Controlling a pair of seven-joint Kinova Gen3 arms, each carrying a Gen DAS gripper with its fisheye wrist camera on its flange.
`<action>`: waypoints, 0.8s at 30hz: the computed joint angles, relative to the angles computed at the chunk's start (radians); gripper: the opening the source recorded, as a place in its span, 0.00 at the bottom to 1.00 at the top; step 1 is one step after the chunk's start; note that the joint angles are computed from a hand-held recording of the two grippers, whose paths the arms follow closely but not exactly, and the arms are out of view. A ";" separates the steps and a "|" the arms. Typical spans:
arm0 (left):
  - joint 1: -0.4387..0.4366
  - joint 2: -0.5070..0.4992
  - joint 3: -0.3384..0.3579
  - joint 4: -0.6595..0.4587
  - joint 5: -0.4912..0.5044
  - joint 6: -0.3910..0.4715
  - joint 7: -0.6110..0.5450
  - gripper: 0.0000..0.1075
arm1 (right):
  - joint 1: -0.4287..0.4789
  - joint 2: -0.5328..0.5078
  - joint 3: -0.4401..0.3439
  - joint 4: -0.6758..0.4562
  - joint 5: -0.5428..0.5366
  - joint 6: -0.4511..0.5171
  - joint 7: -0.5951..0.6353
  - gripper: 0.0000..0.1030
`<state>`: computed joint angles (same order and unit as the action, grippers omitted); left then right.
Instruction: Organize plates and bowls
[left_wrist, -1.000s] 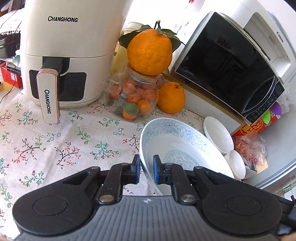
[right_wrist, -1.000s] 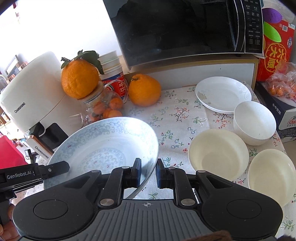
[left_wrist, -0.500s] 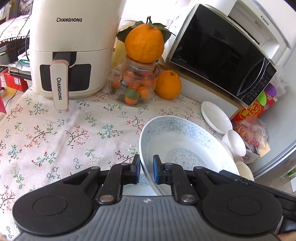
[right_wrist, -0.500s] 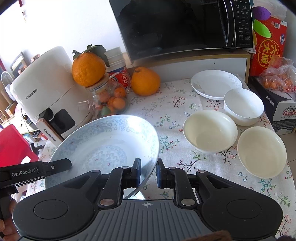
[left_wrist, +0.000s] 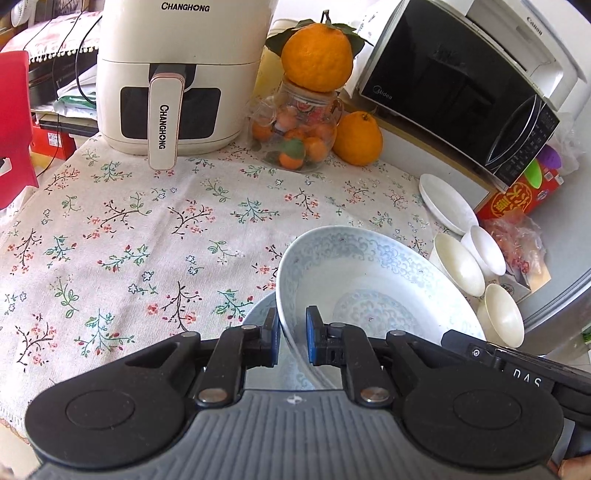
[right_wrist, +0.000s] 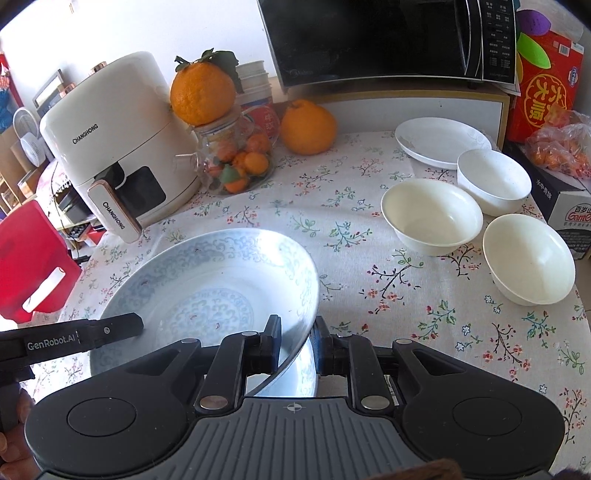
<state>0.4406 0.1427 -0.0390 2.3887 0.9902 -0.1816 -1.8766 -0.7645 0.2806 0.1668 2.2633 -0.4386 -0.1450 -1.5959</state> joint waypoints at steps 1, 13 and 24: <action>0.011 -0.002 -0.007 0.002 0.022 -0.003 -0.018 0.11 | -0.022 -0.002 0.015 0.008 -0.009 -0.009 0.008 0.17; 0.013 0.005 0.025 0.034 0.075 -0.019 -0.068 0.11 | -0.110 0.004 0.070 0.035 -0.105 -0.002 0.077 0.17; 0.036 0.037 0.025 0.028 0.228 -0.032 -0.216 0.12 | -0.169 0.034 0.125 0.022 -0.088 0.044 0.052 0.18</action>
